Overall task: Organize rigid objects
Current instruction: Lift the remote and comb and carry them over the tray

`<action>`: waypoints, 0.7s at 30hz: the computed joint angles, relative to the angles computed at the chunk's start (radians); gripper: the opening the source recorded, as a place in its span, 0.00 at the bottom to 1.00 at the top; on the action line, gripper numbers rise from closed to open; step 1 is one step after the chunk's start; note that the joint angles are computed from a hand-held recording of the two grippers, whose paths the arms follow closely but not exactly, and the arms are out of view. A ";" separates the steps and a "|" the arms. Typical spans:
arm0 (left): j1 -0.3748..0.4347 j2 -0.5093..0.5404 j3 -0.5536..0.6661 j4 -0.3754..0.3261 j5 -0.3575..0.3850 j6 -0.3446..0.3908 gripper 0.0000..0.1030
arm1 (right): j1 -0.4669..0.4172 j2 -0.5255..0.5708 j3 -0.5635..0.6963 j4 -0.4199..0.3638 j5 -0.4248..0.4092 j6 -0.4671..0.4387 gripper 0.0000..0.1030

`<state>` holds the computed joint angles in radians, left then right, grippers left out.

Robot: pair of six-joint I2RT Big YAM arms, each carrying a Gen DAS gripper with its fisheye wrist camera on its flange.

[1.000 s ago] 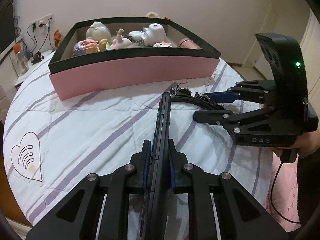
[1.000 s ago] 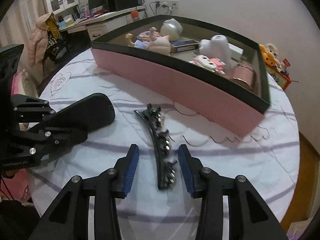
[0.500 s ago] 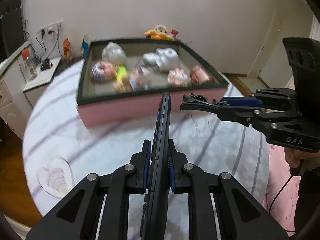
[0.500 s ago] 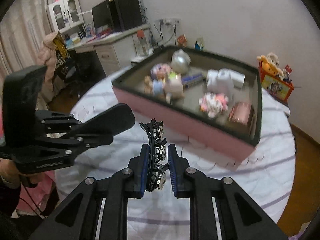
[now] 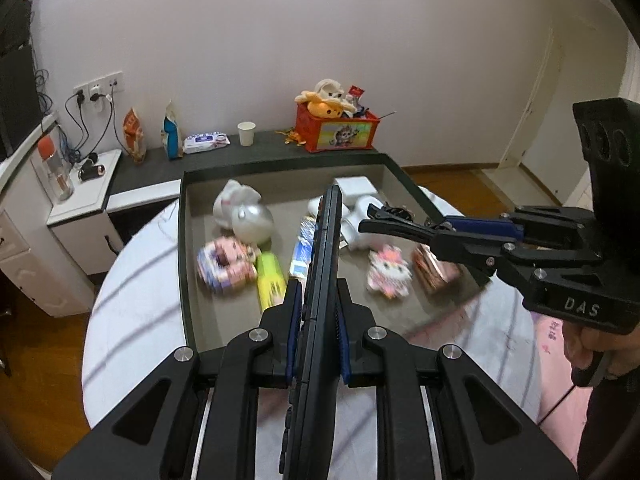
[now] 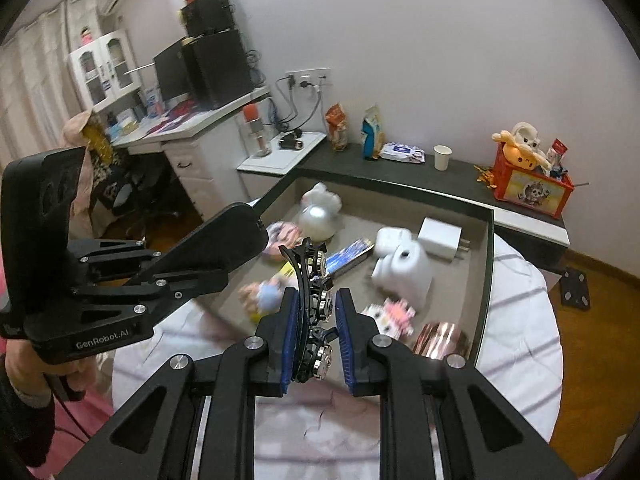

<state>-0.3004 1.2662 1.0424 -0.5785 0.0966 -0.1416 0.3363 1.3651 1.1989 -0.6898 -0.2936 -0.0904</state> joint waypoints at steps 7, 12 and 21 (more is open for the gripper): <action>0.024 0.159 0.111 -0.008 -0.001 -0.011 0.15 | 0.004 0.114 0.075 -0.008 0.054 0.042 0.18; 0.014 0.213 0.135 -0.011 -0.020 -0.017 0.15 | 0.003 0.168 0.097 -0.025 0.076 0.050 0.19; 0.005 0.252 0.161 -0.036 -0.081 -0.011 0.28 | 0.012 0.170 0.082 -0.008 0.145 0.065 0.65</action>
<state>-0.2958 1.5185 1.2034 -0.6143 0.0161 -0.1521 0.3480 1.5351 1.2812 -0.6982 -0.1484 -0.0259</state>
